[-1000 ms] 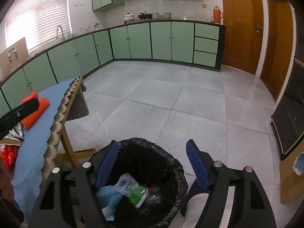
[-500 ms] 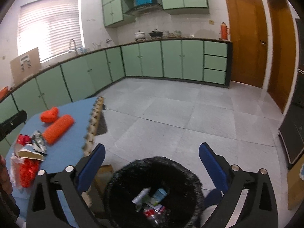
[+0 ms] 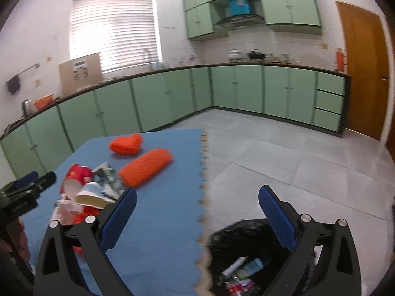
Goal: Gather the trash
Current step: 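Move both open tools back over the remaining trash pile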
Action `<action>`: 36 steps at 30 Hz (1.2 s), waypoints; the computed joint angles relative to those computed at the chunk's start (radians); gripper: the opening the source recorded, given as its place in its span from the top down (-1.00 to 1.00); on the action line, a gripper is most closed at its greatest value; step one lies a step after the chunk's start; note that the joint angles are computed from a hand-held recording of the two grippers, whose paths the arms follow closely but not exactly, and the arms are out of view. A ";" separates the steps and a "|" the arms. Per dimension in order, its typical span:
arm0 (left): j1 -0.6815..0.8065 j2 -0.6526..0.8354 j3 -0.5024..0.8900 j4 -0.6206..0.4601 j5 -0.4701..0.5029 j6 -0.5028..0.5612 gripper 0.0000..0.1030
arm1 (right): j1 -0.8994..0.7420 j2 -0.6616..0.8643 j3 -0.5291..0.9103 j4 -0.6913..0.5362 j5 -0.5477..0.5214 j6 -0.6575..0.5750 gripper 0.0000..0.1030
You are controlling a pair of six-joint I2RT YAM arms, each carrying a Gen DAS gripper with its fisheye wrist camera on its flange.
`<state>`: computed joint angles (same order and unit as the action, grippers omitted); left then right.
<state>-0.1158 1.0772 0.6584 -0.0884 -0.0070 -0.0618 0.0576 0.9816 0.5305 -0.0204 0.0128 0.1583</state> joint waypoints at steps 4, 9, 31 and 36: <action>0.088 0.001 -0.013 0.001 0.024 0.018 -0.68 | 0.117 0.105 0.039 0.052 0.016 0.018 -0.78; 0.174 0.044 -0.021 0.027 0.055 0.040 -0.68 | 0.220 0.231 0.100 0.108 0.008 0.042 -0.69; 0.303 0.138 -0.027 0.095 0.096 0.074 -0.68 | 0.408 0.567 0.305 0.108 0.053 0.027 -0.64; 0.302 0.144 -0.028 0.110 0.094 0.074 -0.68 | 0.411 0.611 0.341 0.088 0.065 0.015 -0.53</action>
